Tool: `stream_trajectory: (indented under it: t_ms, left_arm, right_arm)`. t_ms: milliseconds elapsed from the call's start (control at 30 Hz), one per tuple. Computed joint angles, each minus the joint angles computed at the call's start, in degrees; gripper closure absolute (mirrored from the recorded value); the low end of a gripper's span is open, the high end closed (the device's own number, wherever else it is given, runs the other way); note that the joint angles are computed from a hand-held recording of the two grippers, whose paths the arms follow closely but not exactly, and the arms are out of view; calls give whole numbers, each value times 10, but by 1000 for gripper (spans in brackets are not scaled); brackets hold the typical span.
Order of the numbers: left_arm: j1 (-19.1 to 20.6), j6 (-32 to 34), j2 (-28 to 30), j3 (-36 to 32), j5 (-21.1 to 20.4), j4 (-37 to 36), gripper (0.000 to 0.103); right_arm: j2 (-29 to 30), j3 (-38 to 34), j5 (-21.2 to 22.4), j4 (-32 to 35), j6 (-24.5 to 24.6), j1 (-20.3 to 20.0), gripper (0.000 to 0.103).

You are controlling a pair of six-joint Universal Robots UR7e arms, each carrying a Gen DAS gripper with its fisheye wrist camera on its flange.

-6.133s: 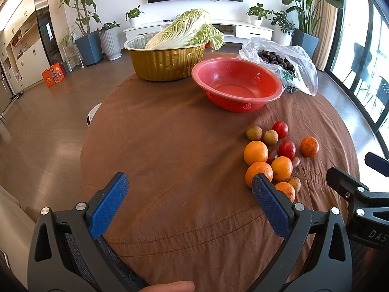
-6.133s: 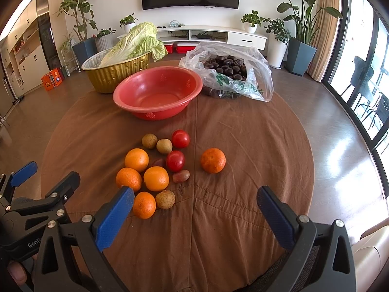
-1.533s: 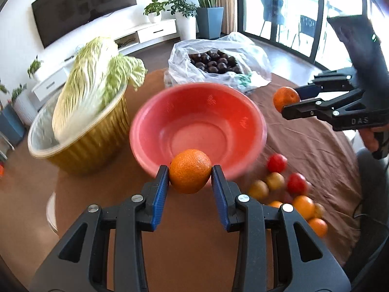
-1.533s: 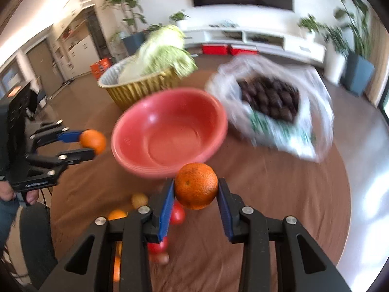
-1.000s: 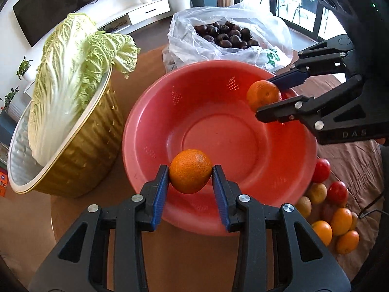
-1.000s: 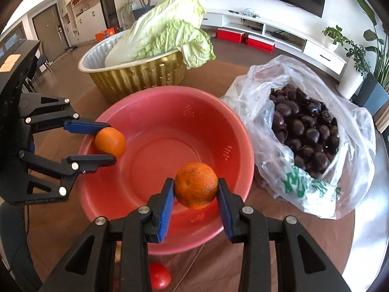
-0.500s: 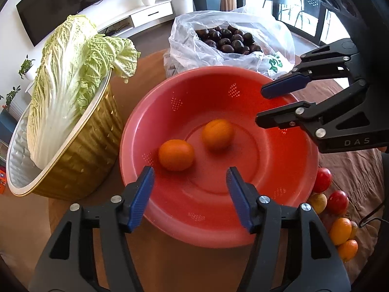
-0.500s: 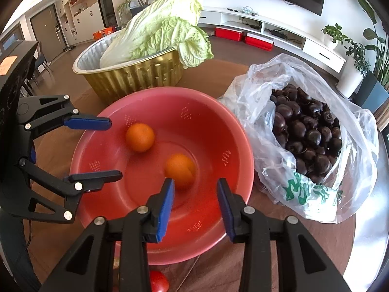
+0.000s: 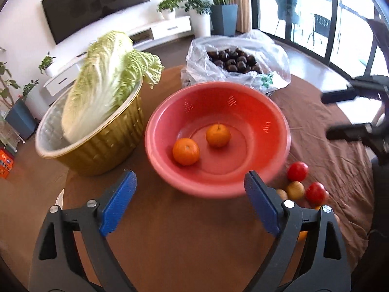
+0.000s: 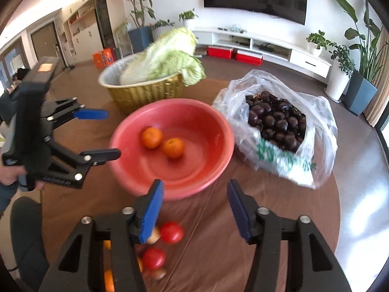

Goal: Organize fruits
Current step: 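Move both open tools back from the bowl to the fruit pile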

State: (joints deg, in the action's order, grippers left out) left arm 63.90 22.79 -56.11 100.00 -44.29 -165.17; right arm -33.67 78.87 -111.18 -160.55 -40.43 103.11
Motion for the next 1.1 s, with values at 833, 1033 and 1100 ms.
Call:
stream_trajectory:
  t_ms: [833, 1033, 1100]
  left_arm:
    - [-50, -178, -131, 247, 16, -68, 0]
    - [-49, -160, -131, 246, 7, -70, 0]
    - [-48, -150, -126, 243, 4, -71, 0]
  right_arm:
    - [-53, 238, -30, -74, 153, 3, 46]
    - [-41, 226, -27, -67, 183, -2, 51]
    - [-39, 220, -21, -63, 188, -4, 51]
